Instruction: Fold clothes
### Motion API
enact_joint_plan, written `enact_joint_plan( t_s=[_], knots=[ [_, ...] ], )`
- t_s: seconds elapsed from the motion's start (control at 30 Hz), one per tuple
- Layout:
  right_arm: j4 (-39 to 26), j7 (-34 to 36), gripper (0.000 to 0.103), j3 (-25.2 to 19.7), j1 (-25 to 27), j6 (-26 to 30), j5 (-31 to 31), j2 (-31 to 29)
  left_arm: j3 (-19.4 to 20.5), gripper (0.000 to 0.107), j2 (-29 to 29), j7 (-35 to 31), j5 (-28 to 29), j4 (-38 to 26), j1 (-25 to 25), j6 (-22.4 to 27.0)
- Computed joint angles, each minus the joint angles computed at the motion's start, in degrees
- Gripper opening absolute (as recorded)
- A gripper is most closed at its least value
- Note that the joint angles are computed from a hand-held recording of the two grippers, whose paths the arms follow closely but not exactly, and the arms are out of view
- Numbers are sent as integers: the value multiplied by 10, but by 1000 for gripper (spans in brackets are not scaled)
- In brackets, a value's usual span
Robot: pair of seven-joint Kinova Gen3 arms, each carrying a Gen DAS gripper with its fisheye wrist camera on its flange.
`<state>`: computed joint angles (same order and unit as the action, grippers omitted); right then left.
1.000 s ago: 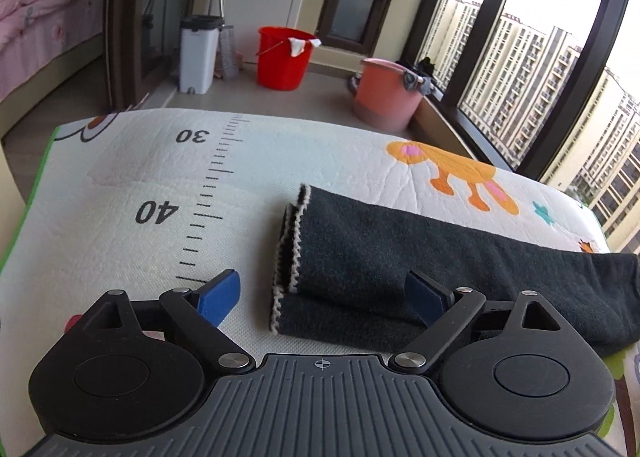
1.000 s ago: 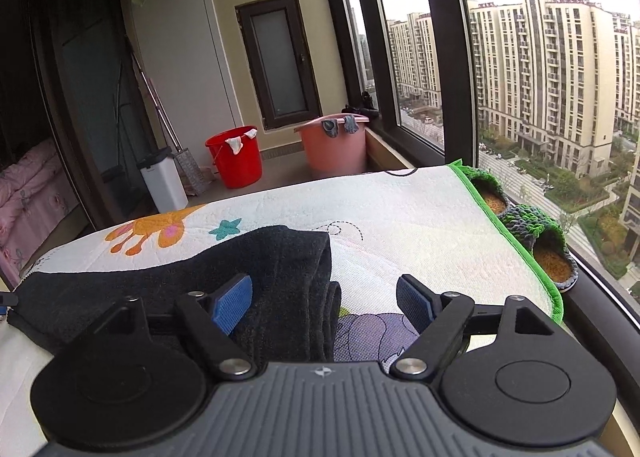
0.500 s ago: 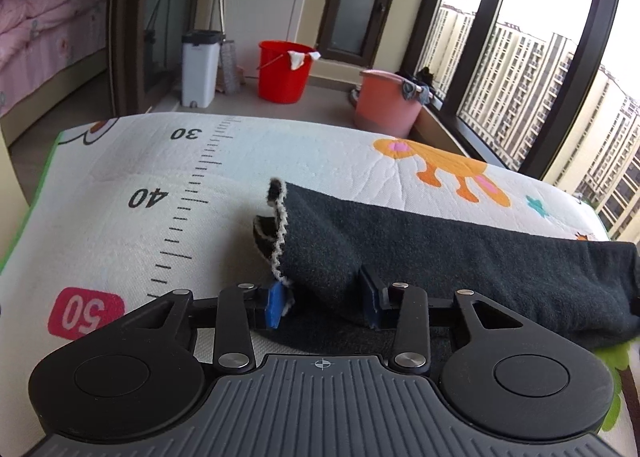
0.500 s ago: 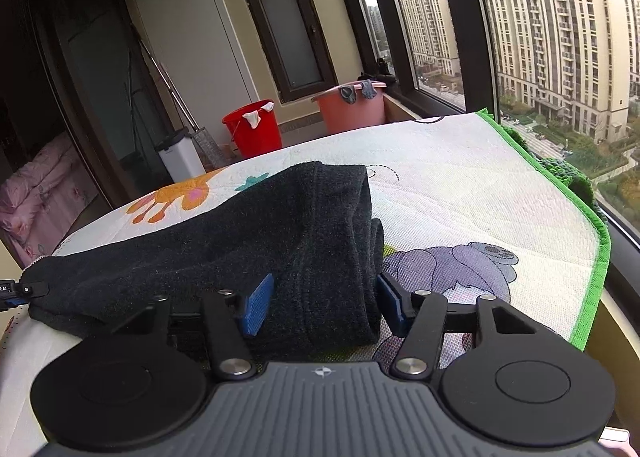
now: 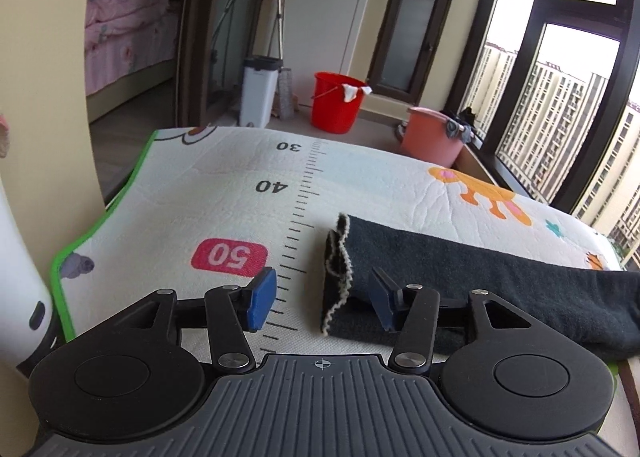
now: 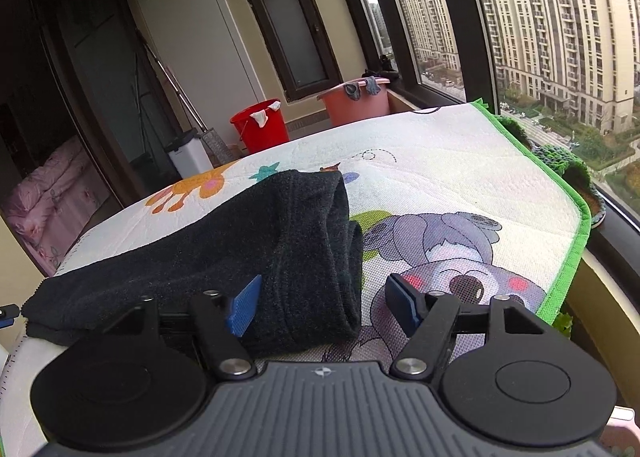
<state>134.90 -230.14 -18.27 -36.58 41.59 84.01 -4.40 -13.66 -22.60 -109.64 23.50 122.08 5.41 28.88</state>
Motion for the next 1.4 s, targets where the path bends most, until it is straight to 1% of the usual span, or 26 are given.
enact_joint_plan(
  t_s=[0.03,0.07,0.1,0.13,0.2,0.27,0.33,0.37,0.43,0.5,0.53,0.57,0.67,0.7,0.77,0.8,0.83,0.87,0.9,0.97,1.0,1.17,1.27,1.33,1.37,1.4],
  knots=[
    [0,-12,90,-4,-2,12,7,5,2,79,-6,-3,4,2,14,-6],
    [2,-26,94,-6,-5,25,17,10,7,91,-9,4,0,7,37,-21],
    [2,-39,97,-9,-9,38,37,21,17,94,-11,18,-9,12,63,-42],
    [1,-47,103,-9,-13,50,56,32,27,94,-10,32,-20,17,90,-63],
    [-10,-35,103,-4,-23,65,67,54,37,94,2,43,-19,24,143,-100],
    [-27,8,103,3,-19,43,45,64,41,98,21,18,19,33,196,-142],
    [-37,51,103,8,2,-3,36,61,39,100,41,-10,65,45,249,-188],
    [-41,73,103,21,0,-24,28,58,33,101,51,-23,88,50,276,-209],
    [-46,93,103,25,6,-40,16,58,15,102,75,-38,127,56,329,-243],
    [-42,82,103,23,6,-39,23,57,-13,102,98,-21,132,62,382,-276],
    [-39,72,103,21,5,-36,27,56,-24,102,109,-8,121,63,397,-282],
    [-36,63,103,19,4,-34,33,55,-32,103,121,2,111,60,402,-278],
    [-25,28,103,16,0,-28,53,53,-34,103,131,22,88,49,394,-259],
    [-23,19,103,17,1,-31,59,52,-21,103,132,28,80,48,380,-256],
    [-18,8,103,17,2,-33,66,50,26,103,135,60,44,47,331,-252],
    [-16,2,103,17,2,-33,70,49,40,103,137,76,27,46,318,-251],
    [-15,-2,103,17,2,-34,73,49,43,103,138,84,19,46,315,-252],
    [-13,-7,103,17,3,-35,77,47,36,103,138,83,21,47,323,-255],
    [-11,-13,103,17,3,-35,81,46,18,103,139,82,22,48,341,-258],
    [-9,-22,103,18,4,-38,88,46,-32,103,139,82,21,50,394,-266],
    [-9,-23,103,17,4,-38,89,46,-49,103,139,87,18,51,414,-270],
    [3,-24,103,16,4,-38,87,36,-62,103,132,123,-13,59,433,-277],
    [3,-17,103,16,3,-37,81,34,-101,103,126,141,-31,63,474,-283],
    [2,-9,103,14,1,-35,72,33,-144,103,122,154,-43,66,519,-290],
    [2,-4,103,13,0,-33,67,31,-155,103,121,162,-50,67,531,-292],
    [2,1,103,12,-1,-32,62,30,-156,103,121,169,-57,67,532,-293]
  ],
)
